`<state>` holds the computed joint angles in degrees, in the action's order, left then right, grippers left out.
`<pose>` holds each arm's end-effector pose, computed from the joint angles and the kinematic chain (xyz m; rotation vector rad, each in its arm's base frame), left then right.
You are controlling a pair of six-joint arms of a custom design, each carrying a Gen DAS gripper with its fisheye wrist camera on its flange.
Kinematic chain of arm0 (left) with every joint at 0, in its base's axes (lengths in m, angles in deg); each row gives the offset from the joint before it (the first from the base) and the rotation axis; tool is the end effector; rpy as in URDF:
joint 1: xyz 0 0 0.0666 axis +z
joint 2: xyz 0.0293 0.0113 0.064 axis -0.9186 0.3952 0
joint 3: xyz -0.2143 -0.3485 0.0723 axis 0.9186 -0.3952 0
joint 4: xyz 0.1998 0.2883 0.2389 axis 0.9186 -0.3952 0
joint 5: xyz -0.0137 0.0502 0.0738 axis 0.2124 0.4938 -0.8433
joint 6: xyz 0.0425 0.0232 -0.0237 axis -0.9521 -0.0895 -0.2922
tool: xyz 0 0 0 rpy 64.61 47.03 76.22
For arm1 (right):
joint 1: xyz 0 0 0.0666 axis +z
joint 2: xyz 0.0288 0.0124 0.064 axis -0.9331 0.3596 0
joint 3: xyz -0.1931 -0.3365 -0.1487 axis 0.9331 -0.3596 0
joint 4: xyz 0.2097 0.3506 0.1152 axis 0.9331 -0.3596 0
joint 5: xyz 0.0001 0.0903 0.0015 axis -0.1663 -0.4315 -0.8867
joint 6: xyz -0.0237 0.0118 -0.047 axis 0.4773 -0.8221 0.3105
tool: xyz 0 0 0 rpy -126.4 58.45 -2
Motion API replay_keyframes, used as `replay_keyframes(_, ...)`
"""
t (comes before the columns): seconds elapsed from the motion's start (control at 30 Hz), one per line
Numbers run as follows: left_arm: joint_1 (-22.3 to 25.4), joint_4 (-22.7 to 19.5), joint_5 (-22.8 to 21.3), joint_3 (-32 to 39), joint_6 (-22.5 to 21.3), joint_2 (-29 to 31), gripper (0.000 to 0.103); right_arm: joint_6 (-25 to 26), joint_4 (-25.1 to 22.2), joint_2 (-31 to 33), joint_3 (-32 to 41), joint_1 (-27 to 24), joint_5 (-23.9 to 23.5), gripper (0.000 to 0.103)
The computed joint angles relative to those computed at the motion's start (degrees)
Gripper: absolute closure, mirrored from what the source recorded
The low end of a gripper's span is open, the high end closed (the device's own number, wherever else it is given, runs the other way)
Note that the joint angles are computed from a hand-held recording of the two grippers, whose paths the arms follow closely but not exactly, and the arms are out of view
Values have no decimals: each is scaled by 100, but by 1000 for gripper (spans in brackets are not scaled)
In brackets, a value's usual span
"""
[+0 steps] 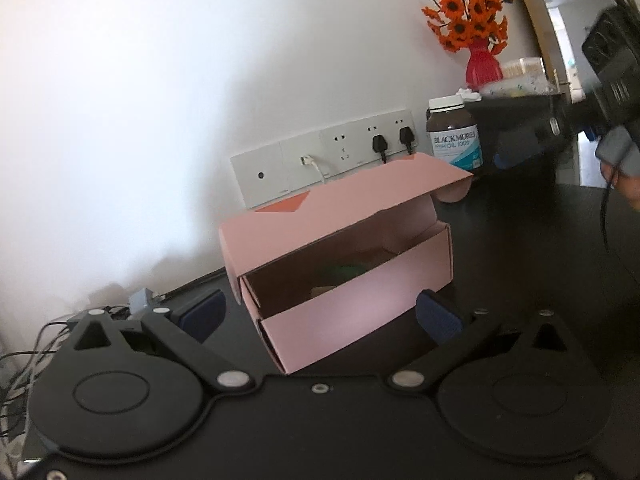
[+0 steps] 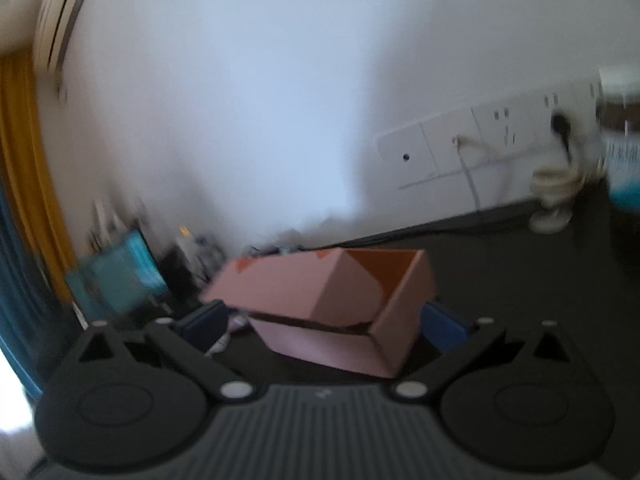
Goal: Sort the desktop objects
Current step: 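Release the lid and move the right gripper to the box's front edge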
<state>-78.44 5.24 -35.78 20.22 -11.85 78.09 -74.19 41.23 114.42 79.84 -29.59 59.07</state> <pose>0.4819 -0.1136 0.3406 0.8111 1.7211 -0.2139 0.4252 0.3388 0.3685 -0.0827 1.9702 0.5764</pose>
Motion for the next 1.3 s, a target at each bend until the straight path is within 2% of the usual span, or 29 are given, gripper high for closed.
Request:
replay_keyframes(0.13,-21,-104,37,178,-125,156,0,1528,-245,157,203,268,838,1)
replay_keyframes(0.23,-42,-22,26,220,-55,238,0,2473,-202,337,354,386,1161,1)
replay_keyframes(0.37,4,-59,233,242,106,295,0,2905,-118,517,486,374,1136,4)
replay_keyframes(0.57,34,-172,373,284,66,337,0,3405,-189,660,588,361,1166,17)
replay_keyframes(0.63,42,-170,405,281,65,335,0,3484,-227,687,614,340,1105,20)
replay_keyframes(0.7,55,-166,450,259,55,316,0,3523,-280,711,644,316,1031,30)
replay_keyframes(0.8,82,-161,552,207,22,269,0,3571,-353,726,671,305,930,39)
replay_keyframes(1.0,75,137,484,93,-151,193,0,3755,-185,752,662,255,905,42)
replay_keyframes(1.07,108,92,595,121,-51,205,0,3591,-227,731,680,194,697,49)
replay_keyframes(1.3,22,164,384,135,-298,260,0,2518,-163,609,616,-37,11,53)
